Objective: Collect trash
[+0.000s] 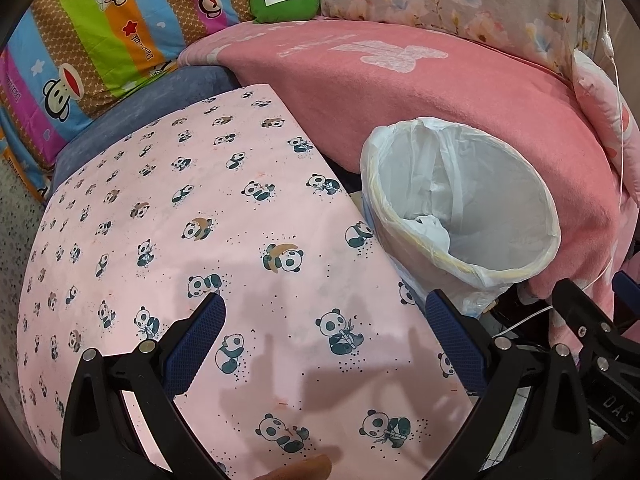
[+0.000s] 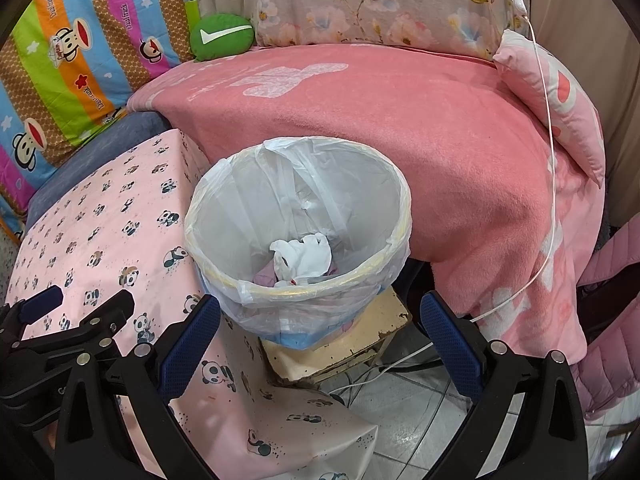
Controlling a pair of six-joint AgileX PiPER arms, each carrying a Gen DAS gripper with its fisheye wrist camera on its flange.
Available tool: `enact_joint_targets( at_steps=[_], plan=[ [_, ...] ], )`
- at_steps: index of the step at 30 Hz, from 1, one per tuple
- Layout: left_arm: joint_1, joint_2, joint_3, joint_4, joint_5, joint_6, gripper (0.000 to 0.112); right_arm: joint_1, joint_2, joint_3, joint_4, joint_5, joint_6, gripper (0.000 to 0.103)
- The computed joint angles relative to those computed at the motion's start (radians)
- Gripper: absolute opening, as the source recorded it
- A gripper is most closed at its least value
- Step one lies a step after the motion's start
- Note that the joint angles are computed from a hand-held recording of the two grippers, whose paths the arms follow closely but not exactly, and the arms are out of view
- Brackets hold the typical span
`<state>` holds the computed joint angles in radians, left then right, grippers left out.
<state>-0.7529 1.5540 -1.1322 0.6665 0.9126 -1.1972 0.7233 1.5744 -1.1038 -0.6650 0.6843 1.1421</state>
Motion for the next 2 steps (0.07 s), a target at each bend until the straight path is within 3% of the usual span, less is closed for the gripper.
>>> enact_joint_targets(
  at_steps=[2],
  plan=[
    [0.001, -0.005, 0.003, 0.002, -0.003, 0.004, 0.096, -0.001, -0.003, 0.004, 0.001, -0.002, 0.0, 0.098]
  ],
)
